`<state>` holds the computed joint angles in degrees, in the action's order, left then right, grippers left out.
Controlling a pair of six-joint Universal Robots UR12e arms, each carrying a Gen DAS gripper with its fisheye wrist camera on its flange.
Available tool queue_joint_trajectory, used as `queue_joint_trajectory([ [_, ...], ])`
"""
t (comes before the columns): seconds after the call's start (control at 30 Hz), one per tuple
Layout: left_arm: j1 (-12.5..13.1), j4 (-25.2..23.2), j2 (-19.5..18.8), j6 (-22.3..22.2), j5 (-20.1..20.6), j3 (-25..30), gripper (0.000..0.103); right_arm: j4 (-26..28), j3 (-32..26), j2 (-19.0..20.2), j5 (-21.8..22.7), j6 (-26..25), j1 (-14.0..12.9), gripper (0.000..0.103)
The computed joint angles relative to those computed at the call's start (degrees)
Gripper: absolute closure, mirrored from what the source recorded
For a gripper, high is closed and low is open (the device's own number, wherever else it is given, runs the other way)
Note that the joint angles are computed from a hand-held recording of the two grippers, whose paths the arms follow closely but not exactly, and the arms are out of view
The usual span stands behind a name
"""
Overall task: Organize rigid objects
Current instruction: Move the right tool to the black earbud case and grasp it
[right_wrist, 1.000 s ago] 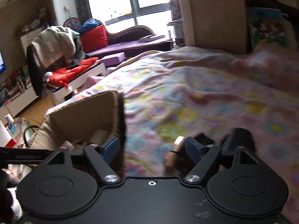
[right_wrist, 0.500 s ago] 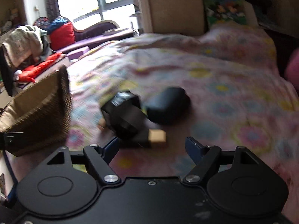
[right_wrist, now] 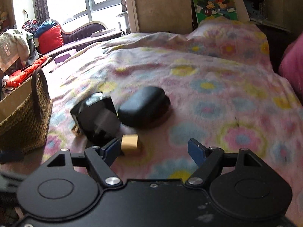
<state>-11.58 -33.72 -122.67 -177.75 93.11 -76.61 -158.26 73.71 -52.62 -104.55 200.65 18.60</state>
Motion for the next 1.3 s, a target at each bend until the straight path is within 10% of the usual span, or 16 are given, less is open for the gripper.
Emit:
queue_joint_trajectory([
  [0.33, 1.6, -4.2, -0.2, -7.1, -4.2, 1.2, 0.008, -0.4, -13.1, 6.4, 2.5, -3.8, 0.8, 0.024],
  [0.53, 2.1, -5.1, 0.1, -9.0, -5.2, 1.0, 0.008, 8.4, -21.5, 10.8, 0.7, -10.5, 1.9, 0.028],
  [1.0, 2.0, -4.4, 0.5, -8.1, -5.9, 0.4, 0.008, 3.9, -6.8, 2.9, -5.7, -6.9, 1.2, 0.026],
  [1.3, 2.7, -5.4, 0.6, -9.5, -7.6, 0.5, 0.008, -0.3, -5.7, 2.4, -0.5, -10.3, 1.4, 0.02],
])
